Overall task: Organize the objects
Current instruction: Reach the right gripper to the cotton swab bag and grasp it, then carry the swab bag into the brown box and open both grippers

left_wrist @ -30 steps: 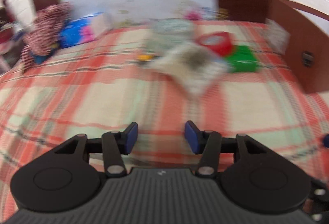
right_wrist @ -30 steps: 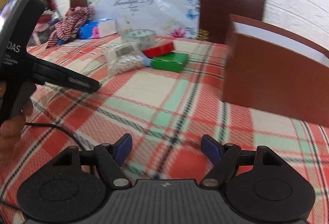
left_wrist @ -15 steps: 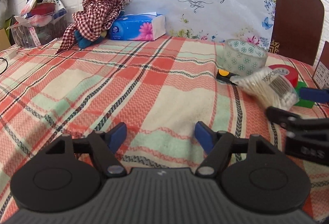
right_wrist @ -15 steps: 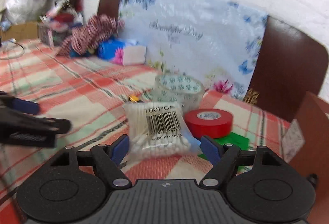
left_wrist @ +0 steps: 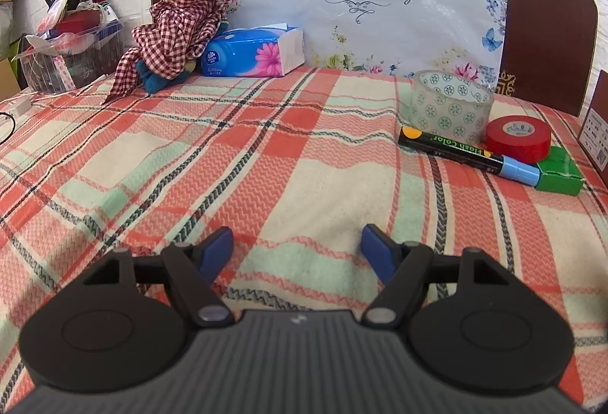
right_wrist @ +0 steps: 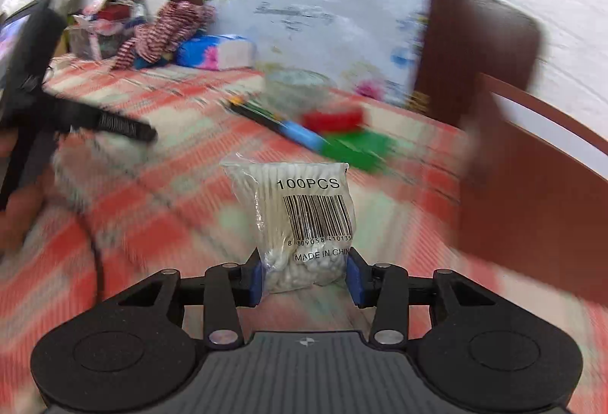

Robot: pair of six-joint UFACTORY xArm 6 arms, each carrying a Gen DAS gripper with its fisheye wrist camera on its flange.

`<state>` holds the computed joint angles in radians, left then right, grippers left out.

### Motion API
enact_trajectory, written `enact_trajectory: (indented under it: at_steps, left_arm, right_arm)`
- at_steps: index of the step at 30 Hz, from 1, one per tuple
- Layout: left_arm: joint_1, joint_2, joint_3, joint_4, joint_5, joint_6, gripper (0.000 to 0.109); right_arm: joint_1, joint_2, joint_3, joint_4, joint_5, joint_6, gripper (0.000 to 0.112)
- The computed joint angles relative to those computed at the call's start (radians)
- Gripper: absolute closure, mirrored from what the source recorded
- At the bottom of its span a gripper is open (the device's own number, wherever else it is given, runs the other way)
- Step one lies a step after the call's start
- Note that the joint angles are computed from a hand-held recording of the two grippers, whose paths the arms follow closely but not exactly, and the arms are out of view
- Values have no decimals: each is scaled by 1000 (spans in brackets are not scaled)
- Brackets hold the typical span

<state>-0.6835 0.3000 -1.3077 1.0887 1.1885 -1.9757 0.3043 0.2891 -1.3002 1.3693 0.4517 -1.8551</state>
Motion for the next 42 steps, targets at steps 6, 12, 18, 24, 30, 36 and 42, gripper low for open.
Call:
enact_trajectory:
  at_steps: [6,12,18,24,30,36,42]
  left_arm:
    - [-13,27,-48,-29,39,66,33]
    - [-15,66,-154,-46,-99,242,53]
    - [0,181,-347,-158,-440,437,49]
    - [1,330,-550,-450,-602,710,46]
    - [-18,507,-824,-634,-524,946,26]
    - [-34,586,-900,-792,-580,1020,50]
    - [-53,674,-1124,-802,-512,1111,70]
  right_arm:
    - [-115,-119,141,199,-111,-125,40]
    - [-226,-132,167,21,-12,190,38]
    - [-210,-140,184,79,-22,92,32]
    - [-231,-125,159,32,34,128,32]
    - [-220,-88,103,-31,80,173,36]
    - [-189,-54,59,-83,75,214,59]
    - [-213,-74,52,136,89,73,72]
